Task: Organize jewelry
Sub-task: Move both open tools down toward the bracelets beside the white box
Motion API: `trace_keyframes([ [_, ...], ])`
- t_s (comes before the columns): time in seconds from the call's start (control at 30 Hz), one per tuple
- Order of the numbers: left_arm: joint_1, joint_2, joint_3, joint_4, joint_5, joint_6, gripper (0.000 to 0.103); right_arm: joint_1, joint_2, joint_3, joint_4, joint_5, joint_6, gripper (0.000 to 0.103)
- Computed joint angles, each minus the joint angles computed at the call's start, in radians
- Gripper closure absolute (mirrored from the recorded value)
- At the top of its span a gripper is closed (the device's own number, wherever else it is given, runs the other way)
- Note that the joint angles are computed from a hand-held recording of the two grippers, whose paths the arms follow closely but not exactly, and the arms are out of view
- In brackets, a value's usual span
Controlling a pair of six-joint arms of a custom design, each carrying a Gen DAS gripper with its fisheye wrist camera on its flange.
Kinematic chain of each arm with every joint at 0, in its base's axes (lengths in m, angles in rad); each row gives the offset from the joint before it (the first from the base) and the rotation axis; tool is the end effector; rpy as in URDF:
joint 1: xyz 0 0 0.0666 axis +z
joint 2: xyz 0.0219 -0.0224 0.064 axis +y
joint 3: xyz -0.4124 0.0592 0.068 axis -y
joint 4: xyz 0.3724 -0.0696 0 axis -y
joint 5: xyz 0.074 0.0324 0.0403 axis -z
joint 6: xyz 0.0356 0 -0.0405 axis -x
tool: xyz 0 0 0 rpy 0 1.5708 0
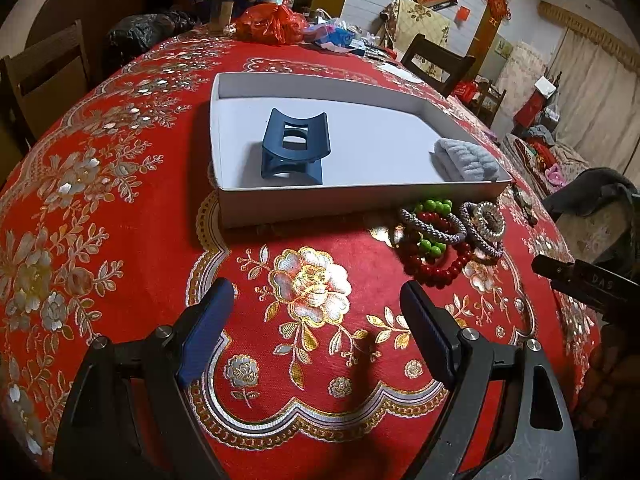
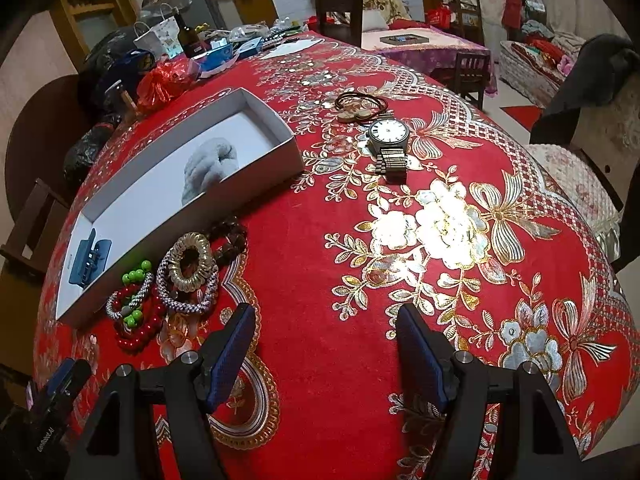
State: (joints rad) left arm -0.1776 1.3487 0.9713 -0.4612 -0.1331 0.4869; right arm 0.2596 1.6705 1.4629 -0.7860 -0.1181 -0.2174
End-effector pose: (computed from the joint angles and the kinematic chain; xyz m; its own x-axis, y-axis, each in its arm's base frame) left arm 0.4107 -0.0693 0.3292 -0.6880 -0.3477 -0.6370 -0.2649 0.9375 -0.2256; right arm 0.5350 0.1460 0.3657 -0.8592 -0.0066 -0.5115 -0.1349 0.9675 0.2141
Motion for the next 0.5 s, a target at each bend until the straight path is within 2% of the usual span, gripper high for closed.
trace_keyframes([
  [0.13,-0.003,-0.002,-0.001,-0.004,-0.006,0.000,0.018,-0.004,-0.003,-0.006,0.019,-0.037,0.004,0.033],
  [0.17,-0.003,-0.002,0.000,-0.004,-0.007,0.001,0.018,-0.005,-0.006,-0.009,0.033,-0.062,0.009,0.036],
  [0.23,-0.005,-0.002,0.000,-0.008,-0.012,0.000,0.018,-0.003,-0.008,-0.012,0.064,-0.112,0.031,0.047],
  [0.3,-0.007,-0.002,0.001,-0.013,-0.017,-0.002,0.018,0.010,0.000,0.003,0.087,-0.147,0.073,0.049],
  [0.37,-0.014,0.000,0.005,-0.018,-0.027,-0.001,0.018,0.025,0.020,0.028,0.101,-0.179,0.111,0.056],
  [0.43,-0.019,-0.003,0.003,-0.002,-0.028,-0.016,0.018,0.032,0.036,0.044,0.107,-0.206,0.130,0.063],
  [0.5,-0.026,-0.003,0.002,0.035,-0.002,-0.038,0.019,0.040,0.054,0.060,0.116,-0.209,0.140,0.066],
])
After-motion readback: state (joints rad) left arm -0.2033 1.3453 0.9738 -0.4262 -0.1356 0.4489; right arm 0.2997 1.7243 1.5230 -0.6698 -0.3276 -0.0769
